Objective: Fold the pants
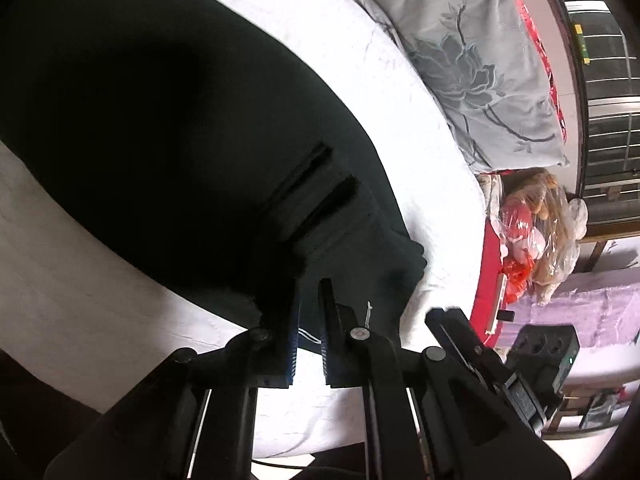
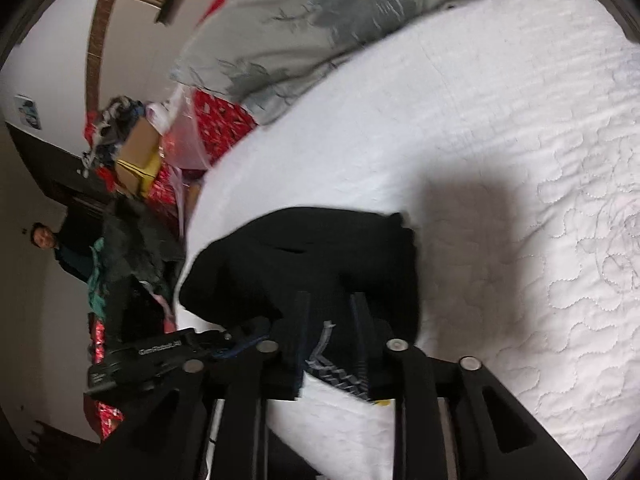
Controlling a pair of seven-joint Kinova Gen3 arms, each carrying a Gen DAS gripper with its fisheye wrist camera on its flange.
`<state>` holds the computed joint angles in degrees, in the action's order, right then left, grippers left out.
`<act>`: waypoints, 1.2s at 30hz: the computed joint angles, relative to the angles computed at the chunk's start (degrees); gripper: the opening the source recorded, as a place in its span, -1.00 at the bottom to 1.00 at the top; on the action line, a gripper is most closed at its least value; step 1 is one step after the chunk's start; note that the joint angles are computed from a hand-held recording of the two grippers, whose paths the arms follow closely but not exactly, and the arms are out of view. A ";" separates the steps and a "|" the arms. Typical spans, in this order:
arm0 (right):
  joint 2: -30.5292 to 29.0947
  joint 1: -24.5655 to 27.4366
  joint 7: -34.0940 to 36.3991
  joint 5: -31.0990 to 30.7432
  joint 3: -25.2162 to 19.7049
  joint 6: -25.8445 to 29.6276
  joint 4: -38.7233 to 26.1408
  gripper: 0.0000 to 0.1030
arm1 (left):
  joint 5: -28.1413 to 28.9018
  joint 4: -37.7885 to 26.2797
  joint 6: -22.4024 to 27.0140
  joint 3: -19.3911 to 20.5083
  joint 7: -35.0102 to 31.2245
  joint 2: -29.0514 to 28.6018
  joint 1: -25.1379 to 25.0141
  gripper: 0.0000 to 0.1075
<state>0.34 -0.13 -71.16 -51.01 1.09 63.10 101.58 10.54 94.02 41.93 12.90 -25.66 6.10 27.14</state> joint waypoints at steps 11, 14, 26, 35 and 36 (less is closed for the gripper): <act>-2.35 -21.53 -5.43 5.80 15.26 -3.95 5.78 -0.47 | 2.46 -0.65 1.00 -5.19 -5.01 1.52 4.96 -0.84; -5.23 -29.49 -11.29 12.57 19.10 -4.94 2.57 -0.42 | 6.86 0.93 1.15 -9.22 -10.55 -1.12 6.88 -0.84; -4.34 -35.88 -34.28 40.53 -2.55 -11.29 -6.08 0.26 | 18.59 6.65 18.53 -12.80 -38.51 -19.09 -15.18 -0.60; 5.84 -59.15 -51.20 61.50 -0.07 -11.22 -16.34 0.34 | 28.73 -5.21 38.04 -27.99 -59.48 -4.97 -21.28 0.00; 7.57 -60.71 -53.27 63.83 -0.23 -10.78 -17.90 0.35 | 29.86 -6.23 39.80 -28.02 -61.81 -2.99 -22.56 0.00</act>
